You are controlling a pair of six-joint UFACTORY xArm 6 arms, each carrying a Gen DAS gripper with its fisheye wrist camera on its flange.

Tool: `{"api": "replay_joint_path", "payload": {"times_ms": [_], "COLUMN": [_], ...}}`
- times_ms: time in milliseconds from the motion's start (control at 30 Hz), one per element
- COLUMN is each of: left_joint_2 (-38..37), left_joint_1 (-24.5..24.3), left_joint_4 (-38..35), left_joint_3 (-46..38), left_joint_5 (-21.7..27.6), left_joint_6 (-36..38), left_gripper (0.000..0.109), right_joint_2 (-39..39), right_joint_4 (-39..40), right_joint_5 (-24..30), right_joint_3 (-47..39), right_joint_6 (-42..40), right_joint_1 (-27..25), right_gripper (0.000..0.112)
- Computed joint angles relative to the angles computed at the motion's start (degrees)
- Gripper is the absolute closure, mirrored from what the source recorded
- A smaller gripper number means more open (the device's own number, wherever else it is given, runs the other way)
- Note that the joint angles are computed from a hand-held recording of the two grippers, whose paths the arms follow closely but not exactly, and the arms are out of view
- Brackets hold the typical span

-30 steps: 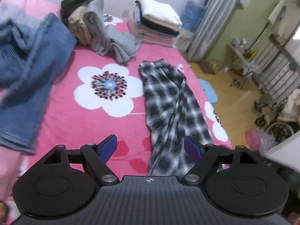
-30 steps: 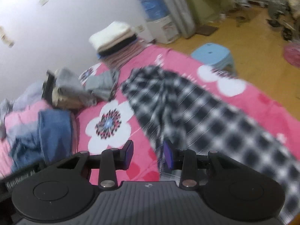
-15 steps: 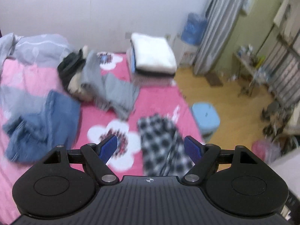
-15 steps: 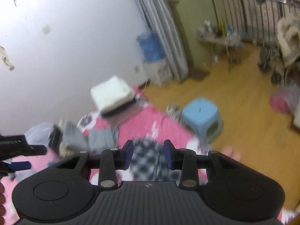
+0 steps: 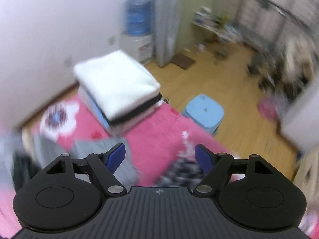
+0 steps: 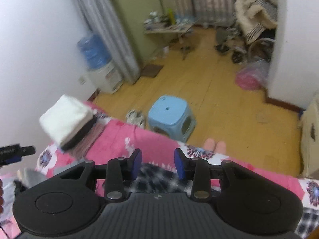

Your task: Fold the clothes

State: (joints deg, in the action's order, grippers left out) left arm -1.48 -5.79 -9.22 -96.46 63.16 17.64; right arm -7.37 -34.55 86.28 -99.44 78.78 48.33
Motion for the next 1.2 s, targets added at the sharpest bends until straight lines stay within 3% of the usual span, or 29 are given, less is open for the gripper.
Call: {"api": "replay_joint_path", "payload": {"times_ms": [133, 367, 467, 600, 733, 867, 1000, 1200], "left_joint_2": [2.2, 0.4, 0.3, 2.9, 4.7, 3.5, 0.1, 1.4], "left_joint_1": [0.3, -4.7, -6.0, -7.7, -10.0, -13.7, -17.5, -19.3], "left_joint_4": [1.3, 4.7, 6.1, 6.4, 3.9, 0.3, -4.4, -10.0], "left_joint_3": [-0.5, 5.3, 5.7, -1.9, -4.0, 1.5, 11.2, 17.0], "left_joint_5": [2.0, 2.0, 0.2, 4.5, 1.4, -1.3, -5.0, -9.6], "left_joint_6": [6.6, 4.1, 4.8, 5.7, 7.5, 10.4, 14.5, 20.0], "left_gripper": [0.031, 0.032, 0.032, 0.032, 0.031, 0.031, 0.031, 0.031], "right_joint_2": [0.8, 1.5, 0.2, -1.7, -3.3, -3.6, -3.5, -3.2], "right_joint_4": [-0.8, -2.6, -2.2, -1.8, -4.2, -2.7, 1.1, -0.1], "right_joint_5": [-1.2, 2.1, 7.4, 16.4, 24.5, 28.9, 30.6, 23.4], "right_joint_3": [3.7, 9.0, 10.0, 9.6, 9.8, 12.1, 15.1, 21.8], "right_joint_6": [10.7, 27.3, 35.1, 45.2, 48.1, 54.7, 64.0, 65.6], "right_joint_1": [2.7, 9.7, 12.7, 17.6, 22.6, 25.8, 27.8, 25.7], "right_gripper": [0.070, 0.070, 0.072, 0.072, 0.072, 0.072, 0.073, 0.074]}}
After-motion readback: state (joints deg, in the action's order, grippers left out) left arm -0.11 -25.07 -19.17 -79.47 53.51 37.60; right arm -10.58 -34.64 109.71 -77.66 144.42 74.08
